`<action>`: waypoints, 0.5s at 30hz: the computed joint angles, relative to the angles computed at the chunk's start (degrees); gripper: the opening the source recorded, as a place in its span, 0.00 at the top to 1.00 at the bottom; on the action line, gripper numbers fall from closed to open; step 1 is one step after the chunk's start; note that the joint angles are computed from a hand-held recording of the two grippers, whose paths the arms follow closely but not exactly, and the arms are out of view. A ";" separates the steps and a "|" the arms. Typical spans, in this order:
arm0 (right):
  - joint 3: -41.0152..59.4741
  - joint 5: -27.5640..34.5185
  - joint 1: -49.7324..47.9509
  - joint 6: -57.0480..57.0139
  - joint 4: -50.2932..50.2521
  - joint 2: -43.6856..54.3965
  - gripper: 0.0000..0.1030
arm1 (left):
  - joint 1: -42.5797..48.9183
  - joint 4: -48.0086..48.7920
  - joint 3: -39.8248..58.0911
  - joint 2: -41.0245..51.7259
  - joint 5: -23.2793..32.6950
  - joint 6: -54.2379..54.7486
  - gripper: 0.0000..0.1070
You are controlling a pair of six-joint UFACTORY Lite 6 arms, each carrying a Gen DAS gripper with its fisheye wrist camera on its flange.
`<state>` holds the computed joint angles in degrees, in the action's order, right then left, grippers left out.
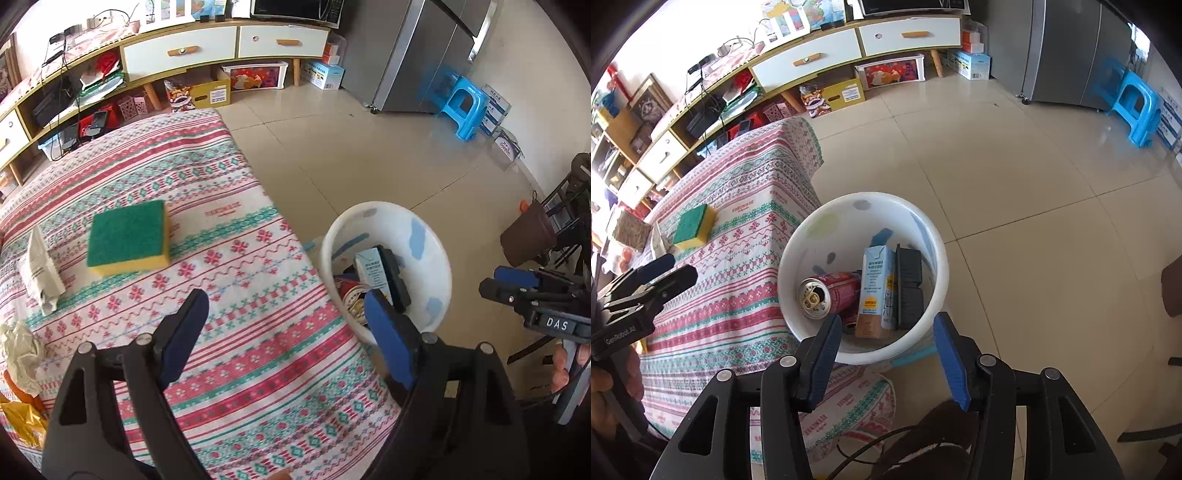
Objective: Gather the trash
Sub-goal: 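Open the right tool to drop the carton while the left tool drops the red can into the bin, then reach the left tool to the yellow snack packet, grasp and lift it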
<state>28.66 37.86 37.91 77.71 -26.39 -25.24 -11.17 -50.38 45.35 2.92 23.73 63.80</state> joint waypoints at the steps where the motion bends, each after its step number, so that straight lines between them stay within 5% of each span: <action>1: 1.00 -0.10 0.69 0.73 -0.49 1.47 0.44 | 2.25 0.45 0.13 -0.12 0.91 1.11 0.19; 15: 22.48 1.04 8.59 3.06 -3.60 27.75 0.26 | 32.16 8.27 7.41 3.01 11.31 12.77 0.08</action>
<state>51.15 38.90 46.50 80.77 -30.00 2.51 21.00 -42.12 52.76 5.93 35.05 76.57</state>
